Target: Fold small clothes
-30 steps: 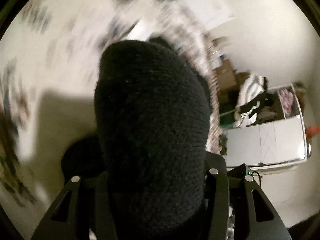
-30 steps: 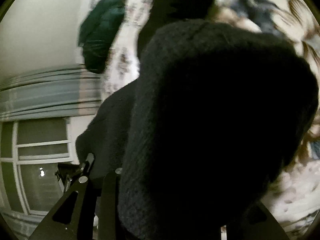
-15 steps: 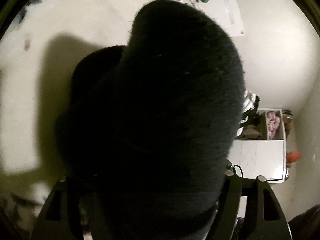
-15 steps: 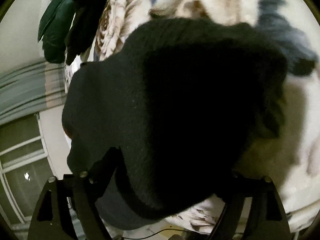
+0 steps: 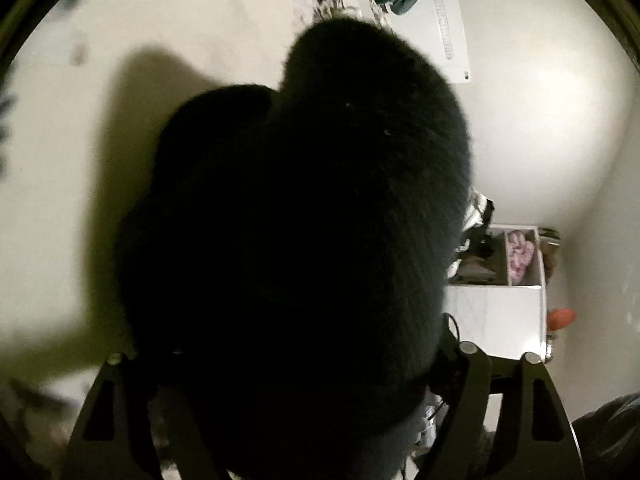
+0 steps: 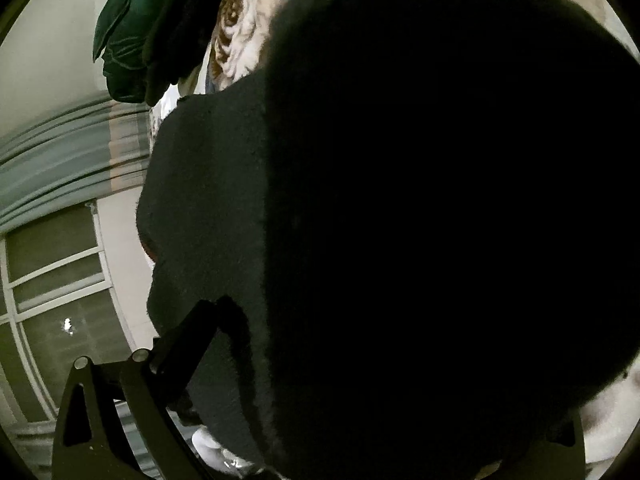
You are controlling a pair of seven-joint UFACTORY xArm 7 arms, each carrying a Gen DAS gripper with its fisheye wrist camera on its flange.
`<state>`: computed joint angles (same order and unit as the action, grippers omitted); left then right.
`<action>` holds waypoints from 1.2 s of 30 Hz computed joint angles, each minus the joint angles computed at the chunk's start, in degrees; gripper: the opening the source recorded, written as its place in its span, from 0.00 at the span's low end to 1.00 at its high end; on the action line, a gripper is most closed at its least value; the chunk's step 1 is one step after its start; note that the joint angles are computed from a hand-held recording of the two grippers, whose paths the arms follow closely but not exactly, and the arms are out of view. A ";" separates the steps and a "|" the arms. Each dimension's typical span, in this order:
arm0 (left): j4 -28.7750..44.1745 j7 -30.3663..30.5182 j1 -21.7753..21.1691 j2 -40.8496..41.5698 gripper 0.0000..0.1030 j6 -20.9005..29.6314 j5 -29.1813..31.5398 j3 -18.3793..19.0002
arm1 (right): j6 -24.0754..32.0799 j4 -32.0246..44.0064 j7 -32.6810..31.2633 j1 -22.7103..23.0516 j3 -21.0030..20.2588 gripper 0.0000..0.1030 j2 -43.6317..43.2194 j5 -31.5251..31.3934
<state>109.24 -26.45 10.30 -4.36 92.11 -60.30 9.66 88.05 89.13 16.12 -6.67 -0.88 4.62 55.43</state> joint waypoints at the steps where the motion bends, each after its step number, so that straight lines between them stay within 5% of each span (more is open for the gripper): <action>1: -2.76 -0.07 0.08 -1.73 0.81 -1.42 -0.02 -0.09 | 0.56 0.36 -0.18 -0.05 0.00 1.00 0.31 0.01; 6: -14.18 3.48 -3.22 -6.78 0.97 -11.42 -2.70 0.48 | 3.54 3.55 -0.37 -0.28 0.48 1.00 2.31 -1.61; 14: -11.51 4.23 -4.10 -6.82 0.97 -6.99 -0.71 3.28 | 5.84 5.80 0.95 -0.72 0.98 1.00 3.10 -1.95; 22: -24.15 10.04 -7.08 -13.89 0.97 -18.79 -4.02 2.93 | 7.00 9.01 1.96 -0.41 2.27 1.00 5.10 -3.08; 28: -19.22 9.51 -8.24 -11.82 0.97 -15.76 -1.31 5.99 | 7.10 10.93 4.04 0.01 2.69 1.00 5.96 -3.48; 36: -21.36 12.06 -8.51 -11.73 0.98 -18.19 -3.01 6.46 | 8.75 11.99 4.65 -0.01 2.88 1.00 5.96 -4.58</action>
<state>87.88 -14.39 1.79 -16.09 73.92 -63.32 16.12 96.80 101.12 20.77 -6.68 2.00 10.58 50.85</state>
